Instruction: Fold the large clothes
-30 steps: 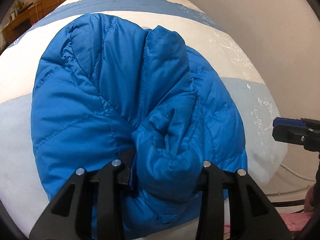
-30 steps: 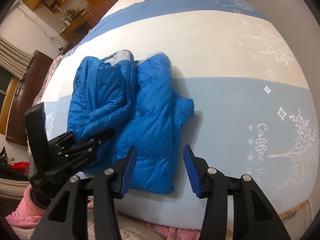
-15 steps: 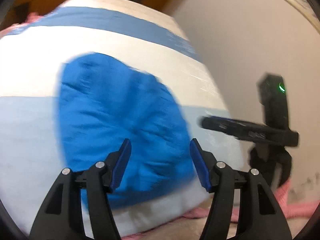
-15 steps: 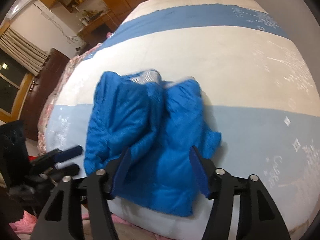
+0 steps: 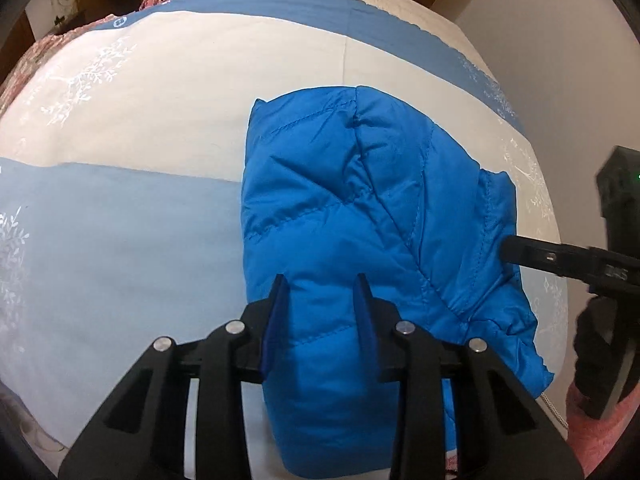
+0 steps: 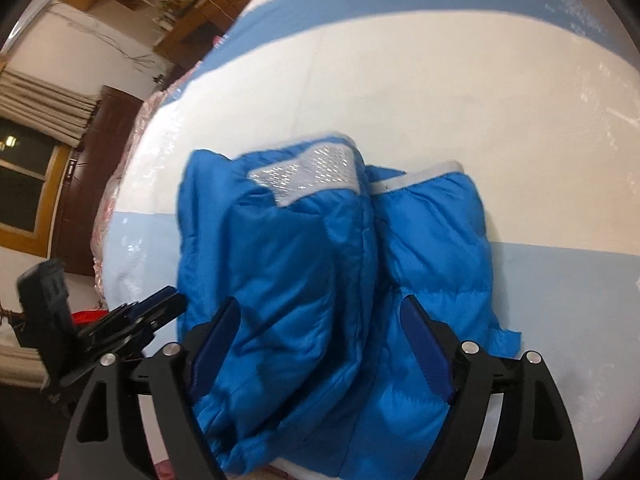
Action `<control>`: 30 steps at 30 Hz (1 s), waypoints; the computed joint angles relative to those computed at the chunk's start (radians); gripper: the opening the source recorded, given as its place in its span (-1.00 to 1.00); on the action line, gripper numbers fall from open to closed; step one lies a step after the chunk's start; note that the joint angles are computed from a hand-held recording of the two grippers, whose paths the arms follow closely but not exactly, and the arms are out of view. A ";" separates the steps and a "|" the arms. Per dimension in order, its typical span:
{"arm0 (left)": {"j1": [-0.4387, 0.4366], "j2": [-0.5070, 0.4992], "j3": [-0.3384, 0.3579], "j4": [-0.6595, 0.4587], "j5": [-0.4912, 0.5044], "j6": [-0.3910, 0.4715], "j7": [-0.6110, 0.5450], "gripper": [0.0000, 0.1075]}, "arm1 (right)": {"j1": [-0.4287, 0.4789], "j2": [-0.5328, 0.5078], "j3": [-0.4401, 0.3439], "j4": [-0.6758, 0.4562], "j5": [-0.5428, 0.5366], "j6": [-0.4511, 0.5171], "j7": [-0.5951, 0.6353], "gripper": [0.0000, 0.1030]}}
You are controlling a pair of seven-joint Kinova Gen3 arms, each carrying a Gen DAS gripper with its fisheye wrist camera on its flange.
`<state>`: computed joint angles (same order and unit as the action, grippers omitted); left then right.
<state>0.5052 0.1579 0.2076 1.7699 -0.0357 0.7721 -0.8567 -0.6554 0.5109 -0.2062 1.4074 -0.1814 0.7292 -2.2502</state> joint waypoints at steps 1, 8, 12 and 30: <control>0.009 0.015 -0.005 -0.011 0.001 -0.006 -0.001 -0.36 | 0.010 0.012 -0.008 -0.005 -0.011 -0.001 0.008 0.60; -0.021 0.018 -0.007 0.003 0.035 -0.027 -0.045 -0.36 | 0.138 0.107 -0.132 0.015 -0.196 -0.106 0.184 0.19; -0.027 0.010 -0.015 0.001 0.031 -0.014 -0.038 -0.36 | 0.154 0.086 -0.163 0.055 -0.246 -0.176 0.264 -0.53; 0.080 0.056 0.041 -0.119 0.018 -0.028 -0.062 -0.36 | 0.123 -0.296 -0.105 0.379 -0.263 -0.343 0.224 -0.71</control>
<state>0.5855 0.2135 0.2482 1.6505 -0.0173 0.7444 -0.9190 -0.5319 0.2153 -0.3111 1.7862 -0.4440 0.3862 -2.0262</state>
